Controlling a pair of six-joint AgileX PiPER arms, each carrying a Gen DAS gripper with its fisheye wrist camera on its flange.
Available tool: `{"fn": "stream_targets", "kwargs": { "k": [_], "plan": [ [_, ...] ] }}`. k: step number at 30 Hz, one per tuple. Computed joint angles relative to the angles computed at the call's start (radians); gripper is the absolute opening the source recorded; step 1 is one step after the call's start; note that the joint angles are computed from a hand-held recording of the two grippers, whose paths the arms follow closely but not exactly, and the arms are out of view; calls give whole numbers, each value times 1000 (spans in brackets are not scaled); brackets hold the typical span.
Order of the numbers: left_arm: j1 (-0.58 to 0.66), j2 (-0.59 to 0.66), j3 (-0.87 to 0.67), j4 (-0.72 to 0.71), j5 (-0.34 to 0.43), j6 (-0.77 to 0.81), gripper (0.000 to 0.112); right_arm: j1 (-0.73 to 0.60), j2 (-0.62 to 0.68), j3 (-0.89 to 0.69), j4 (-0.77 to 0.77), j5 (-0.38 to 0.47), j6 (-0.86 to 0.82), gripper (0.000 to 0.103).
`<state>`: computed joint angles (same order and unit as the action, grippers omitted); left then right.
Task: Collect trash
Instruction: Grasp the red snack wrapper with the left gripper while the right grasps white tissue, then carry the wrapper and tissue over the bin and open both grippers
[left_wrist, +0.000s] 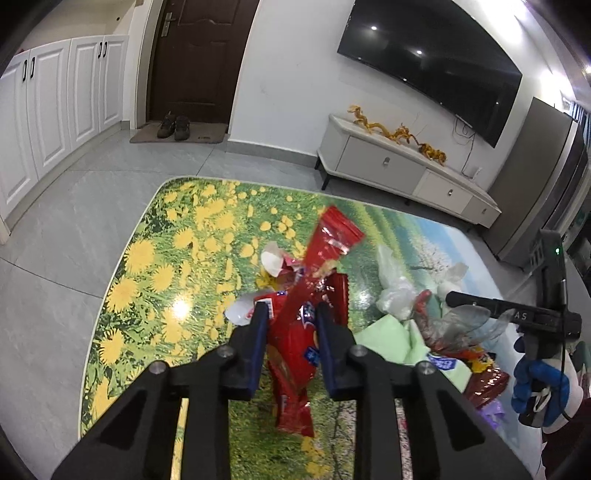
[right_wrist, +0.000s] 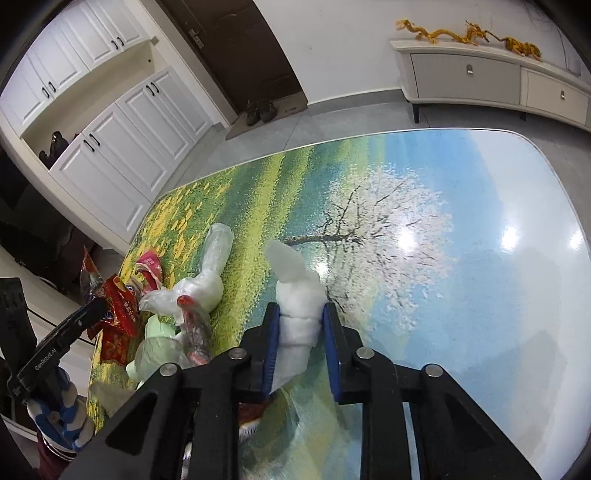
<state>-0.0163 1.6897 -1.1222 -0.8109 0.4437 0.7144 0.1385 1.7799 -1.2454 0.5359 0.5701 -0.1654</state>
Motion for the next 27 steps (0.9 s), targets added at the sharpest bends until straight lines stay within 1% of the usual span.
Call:
{"fn": "stream_targets", "kwargs": {
  "k": [3, 6, 11, 13, 15, 16, 18, 20, 24, 25, 27],
  "plan": [
    [0, -49, 26, -16, 7, 18, 24, -14, -58, 56, 31, -15, -36, 22],
    [-3, -111, 59, -35, 17, 32, 23, -20, -143, 120, 21, -24, -40, 21],
    [-1, -212, 101, -61, 66, 36, 23, -25, -308, 221, -16, -13, -19, 21],
    [-14, -257, 118, -45, 78, 13, 23, -27, -368, 255, -22, -6, -14, 21],
    [-41, -303, 136, -7, 73, -26, 23, -27, -438, 294, -38, 1, 2, 21],
    [-52, -325, 144, 7, 74, -40, 23, -34, -492, 322, -43, 13, 3, 21],
    [-96, -379, 163, 64, 65, -105, 23, -46, -576, 361, -53, 33, 10, 21],
    [-155, -420, 178, 158, 42, -203, 23, -69, -657, 396, -58, 63, 4, 21],
    [-319, -475, 202, 410, 8, -474, 23, -137, -823, 447, -79, 150, -5, 21],
    [-372, -486, 207, 493, 0, -564, 23, -160, -845, 452, -72, 169, -21, 21],
    [-445, -496, 212, 596, -4, -681, 23, -216, -930, 475, -77, 228, -36, 21]
  ]
}}
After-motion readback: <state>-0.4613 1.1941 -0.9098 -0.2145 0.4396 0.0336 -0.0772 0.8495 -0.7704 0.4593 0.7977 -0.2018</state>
